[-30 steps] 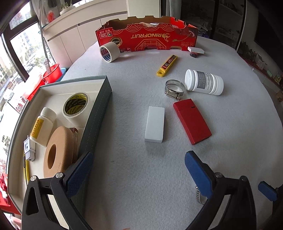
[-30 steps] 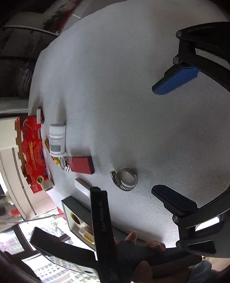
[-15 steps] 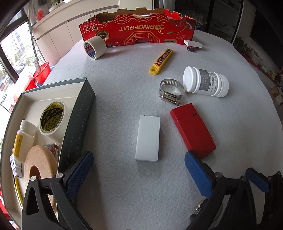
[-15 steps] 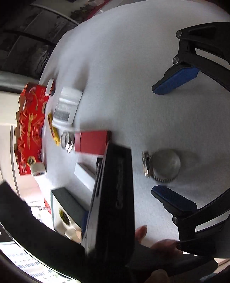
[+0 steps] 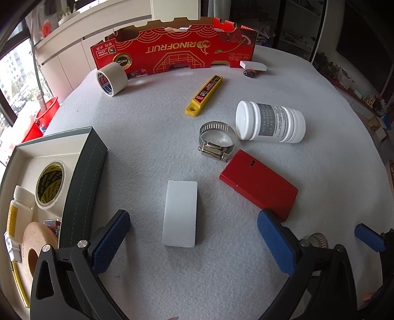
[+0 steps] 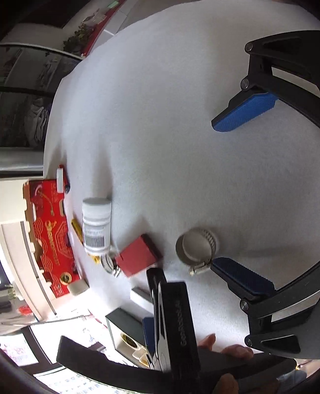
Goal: Organize rigid objects
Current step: 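Grasp the white block with the left tool while the right tool grasps the hose clamp, then carry the white block and hose clamp over the tray with both tools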
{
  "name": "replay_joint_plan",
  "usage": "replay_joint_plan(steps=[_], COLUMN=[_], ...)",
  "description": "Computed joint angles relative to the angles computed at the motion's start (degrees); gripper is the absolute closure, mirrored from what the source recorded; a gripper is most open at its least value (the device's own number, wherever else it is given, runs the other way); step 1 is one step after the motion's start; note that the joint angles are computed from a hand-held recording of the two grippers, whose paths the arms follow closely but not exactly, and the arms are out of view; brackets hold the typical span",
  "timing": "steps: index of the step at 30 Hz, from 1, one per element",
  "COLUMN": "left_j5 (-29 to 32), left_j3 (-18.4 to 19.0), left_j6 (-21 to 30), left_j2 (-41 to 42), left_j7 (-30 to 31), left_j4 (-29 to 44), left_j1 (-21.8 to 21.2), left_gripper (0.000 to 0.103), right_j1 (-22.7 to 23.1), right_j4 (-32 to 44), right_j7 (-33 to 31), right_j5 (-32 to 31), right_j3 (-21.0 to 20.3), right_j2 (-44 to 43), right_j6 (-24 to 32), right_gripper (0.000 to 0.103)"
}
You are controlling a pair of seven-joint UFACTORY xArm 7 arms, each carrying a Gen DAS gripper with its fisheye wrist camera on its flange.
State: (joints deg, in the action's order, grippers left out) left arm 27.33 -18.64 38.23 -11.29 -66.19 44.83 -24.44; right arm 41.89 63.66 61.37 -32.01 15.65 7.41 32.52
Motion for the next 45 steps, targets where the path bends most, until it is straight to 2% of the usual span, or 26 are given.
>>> replay_joint_plan(steps=[2,3,4,9,12,13,15,16,17,18,19,21,24,26,32,36,45], left_j5=[0.5,1.0,1.5,4.2,4.1,3.9,2.9,2.8,2.8,2.8,2.8,1.8,-4.3,-5.9,-6.7,-7.5,-6.1], left_j3=[-0.1,-0.2,-0.2,-0.9,-0.6,-0.5,-0.2,-0.1,-0.2,-0.3,-0.5,-0.6,0.3,-0.7,-6.3,-9.5,-15.1], left_j6=[-0.1,-0.3,-0.7,-0.3,0.2,0.4,0.5,0.3,0.1,-0.2,-0.1,-0.1,-1.9,-3.1,-0.8,1.5,6.9], left_j2=[0.0,0.1,0.1,0.5,0.8,0.9,0.8,0.6,0.5,0.3,0.1,-0.6,-3.0,-5.5,-11.9,-14.3,-14.6], left_j7=[-0.6,-1.1,-1.7,-5.8,-6.2,-5.9,-5.0,-4.3,-3.9,-3.5,-3.2,-2.3,-0.2,-1.2,-4.1,-6.3,-10.2], left_j4=[-0.1,-0.1,-0.2,0.0,0.4,0.6,0.7,0.7,0.8,0.8,0.9,0.7,-1.3,-3.2,-5.1,-4.9,-2.5], left_j1=[0.2,0.3,0.4,0.8,0.4,0.2,-0.2,-0.4,-0.6,-0.8,-0.9,-1.3,-2.3,-2.4,-3.7,-5.0,-8.1], left_gripper=[0.0,0.0,0.0,0.0,0.0,0.001,0.006,0.009,0.018,0.03,0.037,0.079,0.079,0.079,0.079,0.078,0.078], right_j1=[1.1,3.0,2.6,3.3,3.6,3.8,4.3,4.3,4.0,3.8,3.7,3.5,2.5,1.9,-1.1,-2.7,-4.5], right_j4=[3.3,5.2,5.8,7.1,8.4,8.4,7.8,7.9,8.1,8.0,7.7,6.8,3.1,0.0,-9.2,-14.0,-19.3], right_j7=[-0.4,-0.7,-0.7,-2.8,-4.1,-4.0,-3.1,-3.3,-4.0,-4.3,-4.3,-4.1,-2.4,0.2,2.9,3.3,5.6], right_j5=[-2.6,-4.0,-5.4,-3.5,-1.5,-1.5,-2.8,-2.7,-1.8,-1.1,-0.6,0.5,3.1,3.3,7.4,12.5,17.5], right_j3=[-0.1,-1.4,-0.9,-1.7,-1.7,-1.8,-2.0,-1.9,-1.6,-1.5,-1.5,-1.2,-0.6,-0.1,3.2,5.1,9.2], right_j2=[3.0,4.5,5.2,6.0,6.5,6.3,5.4,5.2,5.2,5.1,4.8,3.9,0.8,-2.1,-11.3,-16.2,-23.5], right_j6=[1.2,3.0,2.4,3.0,5.1,5.3,4.6,4.9,5.1,5.0,5.0,5.4,3.6,3.0,1.2,-0.4,0.8], right_gripper=[0.0,0.0,0.0,0.0,0.0,0.003,0.03,0.054,0.061,0.061,0.062,0.062,0.062,0.062,0.062,0.062,0.062])
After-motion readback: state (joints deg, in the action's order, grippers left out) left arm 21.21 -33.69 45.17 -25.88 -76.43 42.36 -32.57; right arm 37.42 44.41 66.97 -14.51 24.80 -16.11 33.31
